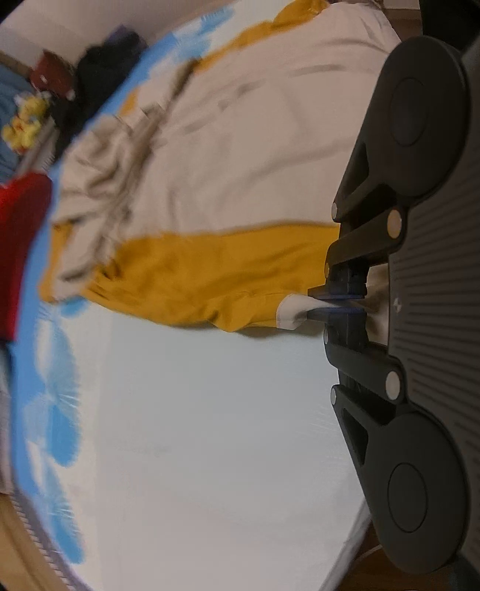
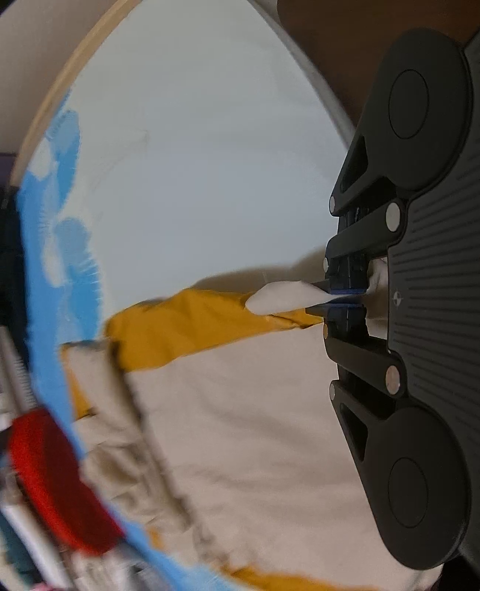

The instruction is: Fold large clothes

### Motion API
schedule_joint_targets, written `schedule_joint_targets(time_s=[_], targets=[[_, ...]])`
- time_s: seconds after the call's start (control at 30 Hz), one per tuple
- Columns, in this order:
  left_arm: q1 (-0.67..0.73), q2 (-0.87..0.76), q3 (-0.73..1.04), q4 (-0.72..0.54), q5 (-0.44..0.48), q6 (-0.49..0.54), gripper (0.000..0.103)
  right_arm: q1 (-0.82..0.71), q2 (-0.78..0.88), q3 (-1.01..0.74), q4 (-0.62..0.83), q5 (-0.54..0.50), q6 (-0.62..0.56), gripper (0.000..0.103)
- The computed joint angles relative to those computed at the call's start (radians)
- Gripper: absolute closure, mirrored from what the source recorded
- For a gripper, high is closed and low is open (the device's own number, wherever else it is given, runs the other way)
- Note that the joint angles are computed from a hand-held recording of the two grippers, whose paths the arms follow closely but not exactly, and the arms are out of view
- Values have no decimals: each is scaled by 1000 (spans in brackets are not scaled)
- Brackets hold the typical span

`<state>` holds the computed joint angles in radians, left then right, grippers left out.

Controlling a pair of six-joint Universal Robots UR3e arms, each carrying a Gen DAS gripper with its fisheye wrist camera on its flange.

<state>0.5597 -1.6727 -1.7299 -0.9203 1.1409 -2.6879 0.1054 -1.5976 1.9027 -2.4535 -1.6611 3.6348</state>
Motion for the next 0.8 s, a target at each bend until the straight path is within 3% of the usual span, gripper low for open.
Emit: schedule_joint_targets(time_s=[0.2,0.37,0.47,0.57,0.63,0.7,0.8], targets=[[121,204,-46,-96,-234,62,101,-27,-181,44,-79,92,34,101],[249,358,27,-373,-405,197,101,-64,-350,56,-54,166,67,101],[394,429,186,-794,-514,439,101,-107,-453,26,-3,219,44,101],[563,421,443,-1315,-579,756,101,-158,-572,1,51,277,32,101],[631,370,595,-1527,-594,861,101,-212,-634,-7,66,327,19,101],[630,334,625,-1496,-599,803,101,-270,-655,-2,53,373,16,101],[467,256,505,-1013,-548,444,101,-324,-584,22,-23,405,7,101]])
